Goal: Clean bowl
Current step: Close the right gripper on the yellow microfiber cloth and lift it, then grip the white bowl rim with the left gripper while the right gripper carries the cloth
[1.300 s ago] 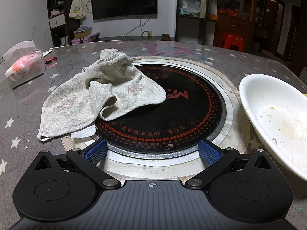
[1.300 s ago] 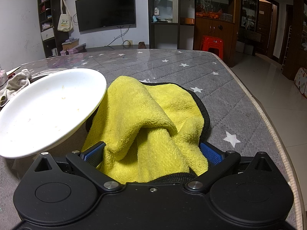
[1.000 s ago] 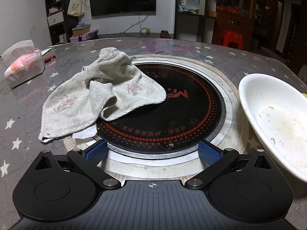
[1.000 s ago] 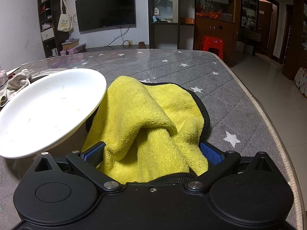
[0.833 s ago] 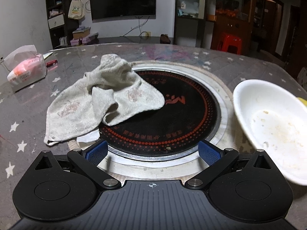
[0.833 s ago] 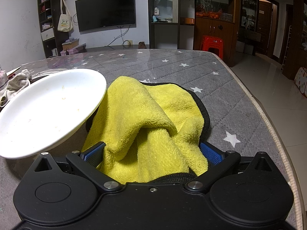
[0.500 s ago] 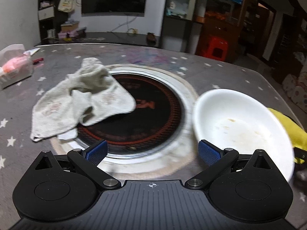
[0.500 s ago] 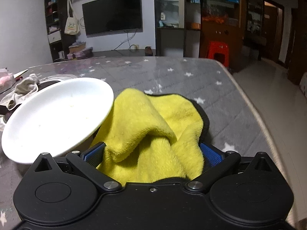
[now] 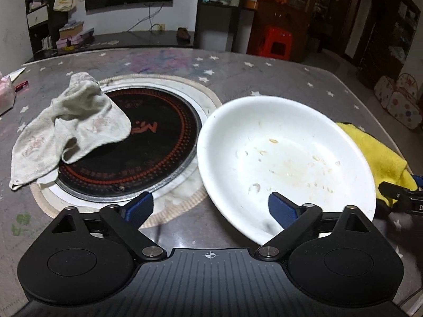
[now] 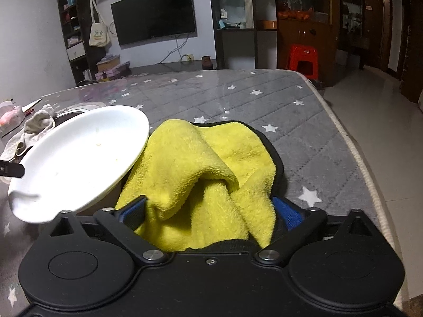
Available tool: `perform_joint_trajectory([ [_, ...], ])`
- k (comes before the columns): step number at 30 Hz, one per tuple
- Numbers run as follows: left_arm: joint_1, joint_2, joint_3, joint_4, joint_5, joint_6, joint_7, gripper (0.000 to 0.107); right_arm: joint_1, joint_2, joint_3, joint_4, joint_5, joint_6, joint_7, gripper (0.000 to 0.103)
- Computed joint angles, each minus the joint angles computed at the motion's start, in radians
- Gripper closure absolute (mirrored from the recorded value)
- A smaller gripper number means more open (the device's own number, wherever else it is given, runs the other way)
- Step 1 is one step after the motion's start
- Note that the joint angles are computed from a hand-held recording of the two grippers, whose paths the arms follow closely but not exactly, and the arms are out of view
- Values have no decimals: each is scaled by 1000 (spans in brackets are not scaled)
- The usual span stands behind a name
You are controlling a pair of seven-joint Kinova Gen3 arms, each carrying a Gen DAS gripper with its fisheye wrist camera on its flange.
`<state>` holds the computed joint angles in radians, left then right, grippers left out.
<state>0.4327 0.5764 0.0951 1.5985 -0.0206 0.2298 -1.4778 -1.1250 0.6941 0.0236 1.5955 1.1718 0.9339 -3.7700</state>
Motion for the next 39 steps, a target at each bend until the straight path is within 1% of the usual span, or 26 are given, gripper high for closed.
perform_joint_trajectory([
  [2,1,11,-2,-29,9,43,12,18,4,5,1,0,7,-11,-4,10],
  [6,1,25,-1,-58,14,84,28,21,8,3,0,13,26,-35,0,12],
  [8,-1,34,3,-74,16,106,34,26,11,5,0,13,31,-39,9,12],
  [10,-12,40,23,-94,23,135,27,32,9,8,5,15,43,-40,3,20],
  [11,-14,45,29,-103,25,148,24,36,10,8,5,15,49,-42,4,22],
  [12,-12,49,30,-111,25,159,23,38,11,7,6,21,60,-49,-1,26],
  [15,17,51,7,-118,10,162,36,41,14,6,3,27,79,-55,0,30],
  [16,26,52,-1,-121,4,163,41,43,14,6,2,27,83,-54,0,35],
  [18,37,54,-8,-126,-6,164,49,50,14,4,0,32,94,-56,-8,40],
  [19,46,64,-14,-140,-12,168,54,59,15,3,-2,32,96,-55,-9,41],
  [20,55,67,-21,-146,-22,171,57,63,14,2,-4,35,102,-56,-15,47],
  [22,81,69,-46,-151,-41,173,78,66,12,-1,-8,42,120,-62,-27,50],
  [24,83,74,-49,-155,-51,169,86,67,10,3,-13,37,126,-57,-26,53],
  [26,75,74,-42,-154,-53,167,88,71,4,8,-17,33,134,-52,-28,54],
  [31,1,74,28,-155,-16,175,35,76,-17,21,-26,8,135,-35,-2,61],
  [37,-43,69,71,-145,28,186,-36,77,-49,36,-29,-31,120,-22,57,63],
  [39,-81,65,110,-138,51,198,-86,77,-59,38,-27,-36,115,-23,65,63],
])
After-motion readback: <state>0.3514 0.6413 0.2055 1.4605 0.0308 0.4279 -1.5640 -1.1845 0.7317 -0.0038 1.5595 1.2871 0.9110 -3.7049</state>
